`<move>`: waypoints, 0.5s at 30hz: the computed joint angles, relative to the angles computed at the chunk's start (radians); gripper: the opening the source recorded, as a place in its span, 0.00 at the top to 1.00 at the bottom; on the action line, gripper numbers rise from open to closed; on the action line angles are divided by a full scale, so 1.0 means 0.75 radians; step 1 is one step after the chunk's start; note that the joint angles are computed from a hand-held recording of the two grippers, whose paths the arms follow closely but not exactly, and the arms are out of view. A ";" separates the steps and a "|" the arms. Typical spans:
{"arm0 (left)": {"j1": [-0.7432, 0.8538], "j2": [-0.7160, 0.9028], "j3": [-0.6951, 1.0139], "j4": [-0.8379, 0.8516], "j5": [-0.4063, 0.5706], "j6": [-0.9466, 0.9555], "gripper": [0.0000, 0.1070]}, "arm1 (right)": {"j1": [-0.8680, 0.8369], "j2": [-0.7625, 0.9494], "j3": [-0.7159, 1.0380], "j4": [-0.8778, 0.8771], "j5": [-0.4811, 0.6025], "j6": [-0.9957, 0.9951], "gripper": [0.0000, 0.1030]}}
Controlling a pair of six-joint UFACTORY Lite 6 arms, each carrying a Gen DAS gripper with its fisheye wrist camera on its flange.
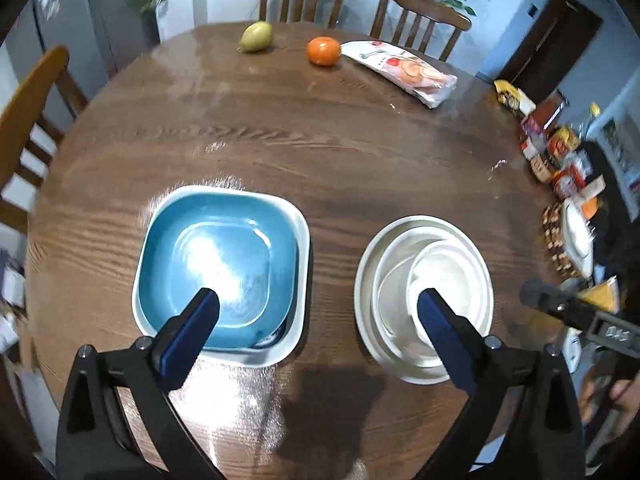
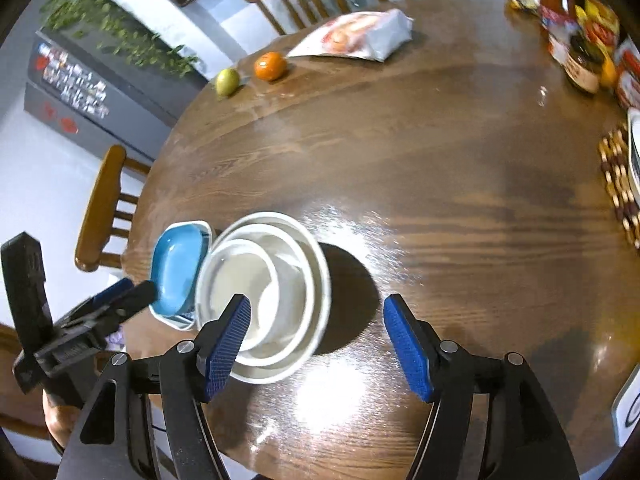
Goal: Organize plates and bowls
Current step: 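Move both open grippers to the rim of the nested bowl stack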
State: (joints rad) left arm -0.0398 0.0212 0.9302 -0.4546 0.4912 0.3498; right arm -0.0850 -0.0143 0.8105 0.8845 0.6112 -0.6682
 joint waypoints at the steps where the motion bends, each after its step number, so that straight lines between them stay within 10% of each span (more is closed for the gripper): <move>1: 0.017 0.005 0.005 -0.035 0.015 0.025 0.08 | -0.012 0.002 -0.010 0.006 0.000 -0.011 0.32; 15: 0.034 0.130 0.047 -0.251 0.124 0.104 0.48 | -0.068 0.100 -0.071 0.173 -0.004 -0.187 0.44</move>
State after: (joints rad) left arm -0.0143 0.1183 0.9655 -0.6431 0.5844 0.4278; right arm -0.1360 0.0609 0.7569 1.0142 0.6084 -0.8085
